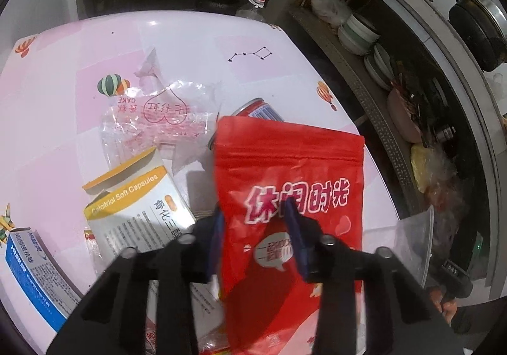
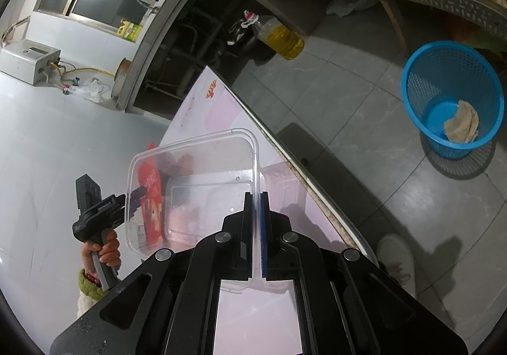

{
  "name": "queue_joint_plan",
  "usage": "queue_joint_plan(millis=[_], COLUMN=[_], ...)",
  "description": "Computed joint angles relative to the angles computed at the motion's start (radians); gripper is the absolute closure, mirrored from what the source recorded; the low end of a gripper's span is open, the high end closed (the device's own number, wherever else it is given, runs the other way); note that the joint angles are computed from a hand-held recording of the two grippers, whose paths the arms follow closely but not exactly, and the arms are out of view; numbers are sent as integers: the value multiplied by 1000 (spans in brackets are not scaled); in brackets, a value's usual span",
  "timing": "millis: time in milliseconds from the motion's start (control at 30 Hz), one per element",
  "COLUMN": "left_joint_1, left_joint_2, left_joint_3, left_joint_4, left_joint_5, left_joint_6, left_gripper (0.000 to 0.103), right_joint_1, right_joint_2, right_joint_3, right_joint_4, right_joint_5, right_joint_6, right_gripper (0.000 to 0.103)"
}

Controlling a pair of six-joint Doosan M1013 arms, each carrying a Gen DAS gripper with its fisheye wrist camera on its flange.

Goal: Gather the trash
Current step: 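Grasp the red snack bag with the left tool while the right tool holds the box, then carry the box and red bag to the wastebasket and drop them in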

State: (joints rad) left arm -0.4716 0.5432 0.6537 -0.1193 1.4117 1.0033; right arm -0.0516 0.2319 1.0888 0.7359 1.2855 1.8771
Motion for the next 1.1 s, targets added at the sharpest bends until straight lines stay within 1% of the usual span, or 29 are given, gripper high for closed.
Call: queue_joint_plan(millis=[100, 200, 467, 600, 900, 1100], left_joint_1=[-5, -10, -26, -34, -50, -64], left_joint_2=[-10, -26, -81, -105, -150, -169], left_joint_3=[9, 28, 86, 107, 139, 145], left_joint_4=[6, 15, 28, 32, 35, 39], left_joint_5=[-15, -38, -131, -180, -293, -344], left_joint_6=[4, 17, 37, 35, 47, 54], left_gripper=[84, 90, 100, 102, 102, 102], right_joint_1=[1, 3, 5, 2, -5, -13], right_joint_2=[-1, -3, -6, -10, -30, -48], right_joint_3=[0, 1, 4, 7, 26, 45], right_joint_4=[-3, -5, -6, -1, 5, 13], right_joint_5=[-3, -6, -14, -23, -53, -72], right_joint_6=[2, 5, 9, 10, 0, -6], right_gripper=[100, 100, 100, 100, 101, 101])
